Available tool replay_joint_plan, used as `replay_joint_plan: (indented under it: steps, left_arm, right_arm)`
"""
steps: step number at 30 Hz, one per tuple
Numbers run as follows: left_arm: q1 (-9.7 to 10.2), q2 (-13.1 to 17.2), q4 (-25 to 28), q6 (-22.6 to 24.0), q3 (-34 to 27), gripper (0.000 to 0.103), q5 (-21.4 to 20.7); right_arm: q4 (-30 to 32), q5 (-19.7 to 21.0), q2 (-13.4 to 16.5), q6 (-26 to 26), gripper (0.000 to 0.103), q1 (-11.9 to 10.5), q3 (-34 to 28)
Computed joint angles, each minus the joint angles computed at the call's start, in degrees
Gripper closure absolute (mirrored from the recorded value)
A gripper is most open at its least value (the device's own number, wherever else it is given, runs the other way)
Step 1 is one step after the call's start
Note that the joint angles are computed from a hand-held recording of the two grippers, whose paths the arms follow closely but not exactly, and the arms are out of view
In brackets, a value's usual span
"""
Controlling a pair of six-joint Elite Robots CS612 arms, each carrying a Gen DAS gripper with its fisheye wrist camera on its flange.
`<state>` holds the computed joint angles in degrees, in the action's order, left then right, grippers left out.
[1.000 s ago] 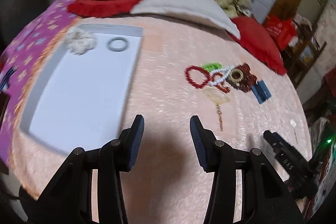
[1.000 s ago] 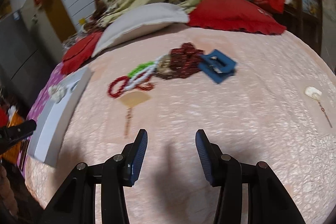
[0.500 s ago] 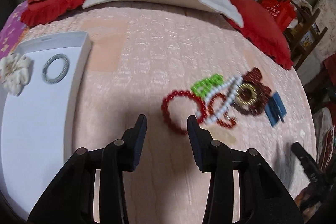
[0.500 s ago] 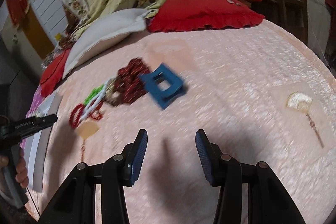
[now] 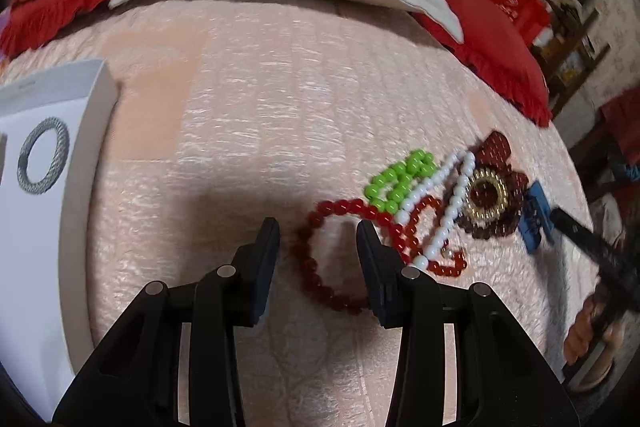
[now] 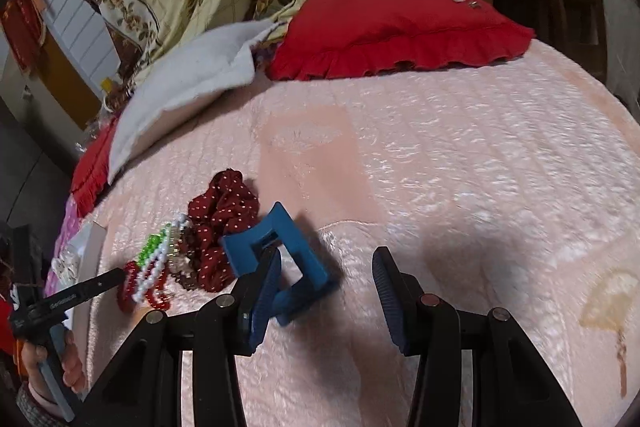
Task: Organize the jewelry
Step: 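Grasp the blue claw clip with the right tool while the left tool grasps the red bead bracelet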
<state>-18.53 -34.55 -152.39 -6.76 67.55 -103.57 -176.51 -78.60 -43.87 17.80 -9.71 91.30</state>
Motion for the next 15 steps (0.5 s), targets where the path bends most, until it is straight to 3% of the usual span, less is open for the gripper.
replay_joint_plan:
  steps: [3, 5, 6, 7, 9, 15]
  left_arm:
    - [-1.59, -0.7, -2.5, 4.1, 1.9, 0.065, 6.2]
    - [-3.15, -1.1, -4.8, 7.3, 3.4, 0.075, 12.4]
    - [-3.51, -1.2, -5.9, 8.2, 4.0, 0.089, 13.0]
    - [-3.77, -1.3, -6.1, 8.4, 4.2, 0.095, 12.9]
    - [-4.21, -1.5, -5.7, 8.2, 4.4, 0.095, 14.0]
    - [-3.97, -4.1, -7.6, 6.9, 7.8, 0.095, 11.2]
  right_arm:
    - [2.3, -0.9, 1.1, -1.1, 0.057, 0.4, -1.7]
    - [2.4, -1.8, 1.5, -1.8, 0.057, 0.8, -2.3]
    - [2.2, -2.7, 1.6, -2.3, 0.064, 1.1, -2.4]
    - [2.4, -3.2, 1.7, -2.8, 0.070, 1.3, -2.5]
    - [1.9, -3.4, 1.5, -2.5, 0.079, 1.5, -2.2]
    - [0.3, -0.9, -0.5, 0.0, 0.089, 0.9, 0.8]
